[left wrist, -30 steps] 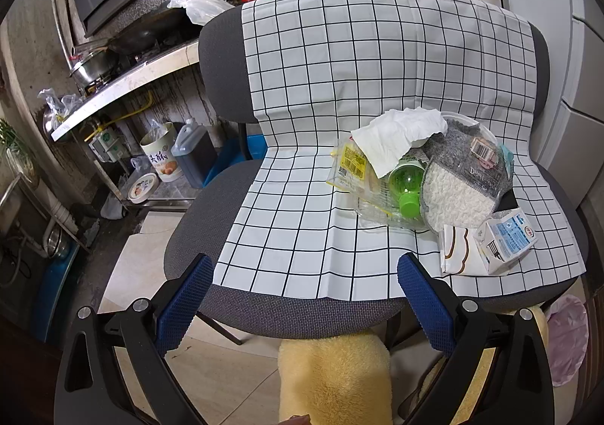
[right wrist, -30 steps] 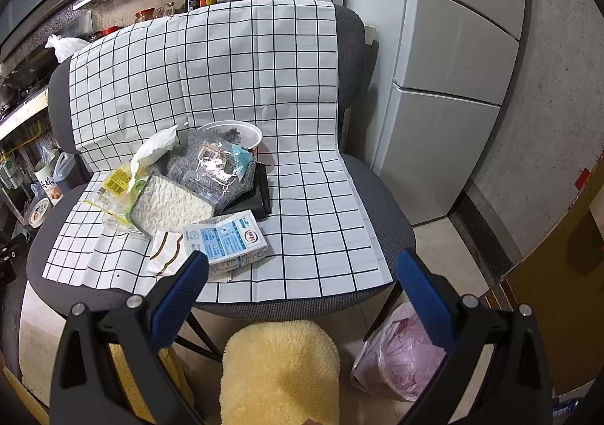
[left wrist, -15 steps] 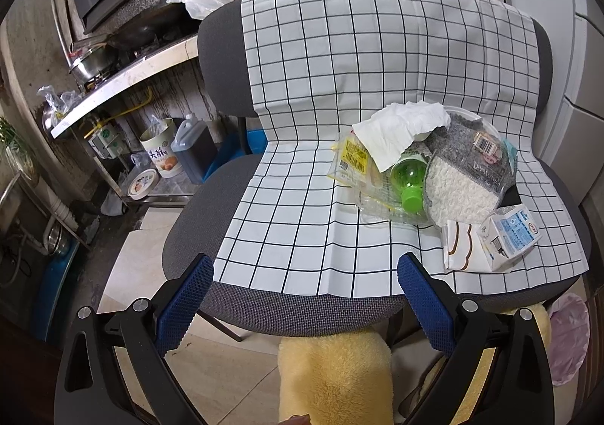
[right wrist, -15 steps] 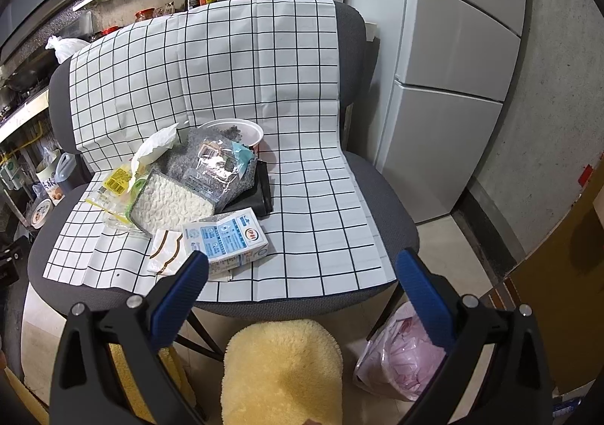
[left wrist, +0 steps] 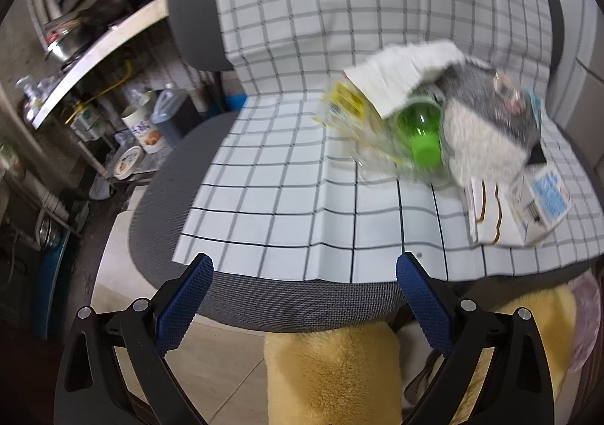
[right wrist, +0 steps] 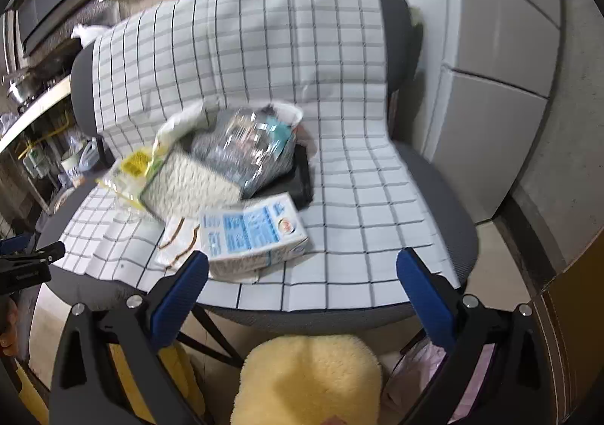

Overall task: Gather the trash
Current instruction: 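Reach the right tool to the white milk carton and grasp it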

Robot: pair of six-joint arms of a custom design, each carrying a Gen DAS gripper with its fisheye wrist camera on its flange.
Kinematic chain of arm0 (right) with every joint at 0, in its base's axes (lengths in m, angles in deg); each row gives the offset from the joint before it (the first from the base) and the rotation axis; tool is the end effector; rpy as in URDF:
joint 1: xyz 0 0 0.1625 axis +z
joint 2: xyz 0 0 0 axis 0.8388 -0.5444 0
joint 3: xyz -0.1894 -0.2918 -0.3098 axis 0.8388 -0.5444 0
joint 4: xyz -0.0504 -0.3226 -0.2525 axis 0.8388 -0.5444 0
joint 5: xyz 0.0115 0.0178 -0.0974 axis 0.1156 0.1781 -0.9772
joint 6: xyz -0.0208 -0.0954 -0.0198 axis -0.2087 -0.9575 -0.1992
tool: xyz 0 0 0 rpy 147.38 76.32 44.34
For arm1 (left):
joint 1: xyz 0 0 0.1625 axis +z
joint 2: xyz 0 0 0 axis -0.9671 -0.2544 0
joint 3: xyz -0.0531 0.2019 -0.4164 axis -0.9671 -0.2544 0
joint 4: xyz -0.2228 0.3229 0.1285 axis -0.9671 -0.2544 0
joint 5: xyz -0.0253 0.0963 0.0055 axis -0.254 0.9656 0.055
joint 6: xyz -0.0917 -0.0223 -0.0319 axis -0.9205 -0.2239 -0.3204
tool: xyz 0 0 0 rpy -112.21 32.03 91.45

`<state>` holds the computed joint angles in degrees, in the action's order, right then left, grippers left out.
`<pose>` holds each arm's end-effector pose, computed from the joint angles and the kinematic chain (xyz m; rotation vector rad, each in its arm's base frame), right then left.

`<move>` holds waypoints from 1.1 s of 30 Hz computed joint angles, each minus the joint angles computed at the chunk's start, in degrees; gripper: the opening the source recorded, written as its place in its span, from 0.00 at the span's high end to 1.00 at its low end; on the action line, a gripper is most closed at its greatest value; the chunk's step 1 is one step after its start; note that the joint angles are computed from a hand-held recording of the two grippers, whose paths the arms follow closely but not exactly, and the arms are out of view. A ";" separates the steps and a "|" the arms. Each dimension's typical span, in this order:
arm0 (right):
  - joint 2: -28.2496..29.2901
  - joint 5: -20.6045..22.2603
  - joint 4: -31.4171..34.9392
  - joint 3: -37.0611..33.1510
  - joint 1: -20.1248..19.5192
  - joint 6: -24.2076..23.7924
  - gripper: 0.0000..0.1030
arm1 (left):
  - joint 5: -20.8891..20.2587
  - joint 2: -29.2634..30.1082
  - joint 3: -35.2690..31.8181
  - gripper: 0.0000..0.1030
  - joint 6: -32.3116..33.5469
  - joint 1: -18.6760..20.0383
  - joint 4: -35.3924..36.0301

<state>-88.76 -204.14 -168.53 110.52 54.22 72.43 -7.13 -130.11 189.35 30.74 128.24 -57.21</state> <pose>0.2844 -0.5562 0.1777 0.3297 -2.2504 0.9708 -0.1734 -0.6002 0.2977 0.2622 2.0707 -0.6610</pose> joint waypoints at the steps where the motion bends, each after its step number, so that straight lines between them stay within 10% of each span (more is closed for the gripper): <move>1: 0.14 0.89 1.07 -0.11 -0.29 0.36 0.06 | -0.40 0.27 0.08 0.07 0.64 0.23 -0.52; 15: 6.85 4.81 10.40 -6.56 -2.97 4.10 0.06 | -1.57 3.33 -0.69 0.07 7.67 2.67 -9.50; 27: 9.00 -10.58 6.41 -8.60 -3.46 0.06 0.08 | -2.87 3.64 -0.57 0.07 9.21 2.58 -10.56; 33: 8.62 -20.00 -5.83 -7.23 -4.77 -5.95 0.34 | -4.93 4.78 -0.78 0.07 11.13 1.77 -11.89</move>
